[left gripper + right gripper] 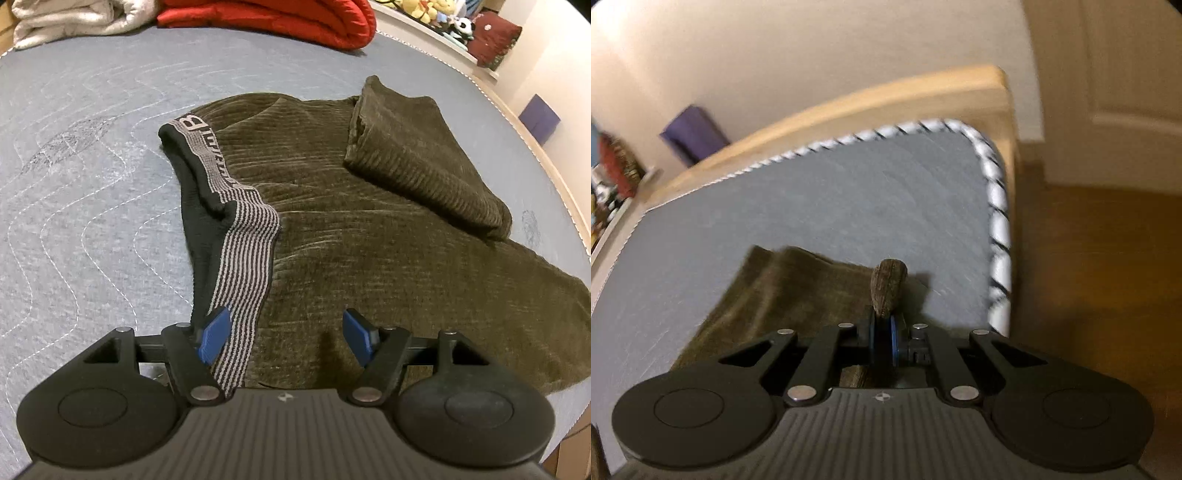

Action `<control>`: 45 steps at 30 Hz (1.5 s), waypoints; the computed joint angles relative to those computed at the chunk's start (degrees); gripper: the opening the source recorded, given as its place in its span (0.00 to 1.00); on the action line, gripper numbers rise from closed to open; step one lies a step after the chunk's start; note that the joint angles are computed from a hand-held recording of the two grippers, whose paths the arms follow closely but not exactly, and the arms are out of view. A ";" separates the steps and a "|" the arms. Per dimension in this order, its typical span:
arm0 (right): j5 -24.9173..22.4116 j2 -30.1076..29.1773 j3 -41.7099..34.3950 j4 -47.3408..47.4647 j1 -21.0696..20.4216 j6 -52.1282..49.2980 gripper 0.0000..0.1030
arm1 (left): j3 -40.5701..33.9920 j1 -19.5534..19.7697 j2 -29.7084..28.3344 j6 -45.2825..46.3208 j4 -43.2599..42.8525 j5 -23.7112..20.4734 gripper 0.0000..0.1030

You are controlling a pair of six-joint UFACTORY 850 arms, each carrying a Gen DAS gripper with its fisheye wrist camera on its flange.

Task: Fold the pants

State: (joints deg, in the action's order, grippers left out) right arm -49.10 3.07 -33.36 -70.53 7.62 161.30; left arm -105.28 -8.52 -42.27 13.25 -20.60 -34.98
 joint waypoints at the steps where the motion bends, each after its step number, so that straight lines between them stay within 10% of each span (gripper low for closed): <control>1: -0.86 0.74 0.57 -0.10 0.35 -0.20 0.07 | 0.35 0.20 0.23 0.71 -0.90 0.15 0.71; 8: -10.88 -2.18 -4.96 19.15 1.54 -10.15 0.25 | 2.43 1.30 2.08 -0.93 0.54 3.10 0.73; 12: -18.83 -4.59 -9.23 11.56 7.29 -14.33 0.25 | 1.39 2.14 1.31 -2.36 1.74 2.38 0.73; 22: -0.13 -17.72 -23.27 -16.39 19.25 -36.28 0.25 | -0.25 2.77 -0.14 -1.87 2.40 1.10 0.74; 36: 12.60 -40.89 -50.45 -4.62 33.42 -92.63 0.26 | -0.13 3.43 -0.45 2.26 -0.17 0.35 0.74; 45: 17.99 -43.41 -53.62 -4.51 35.37 -98.14 0.34 | -3.00 2.97 -2.65 3.83 -2.47 -0.22 0.76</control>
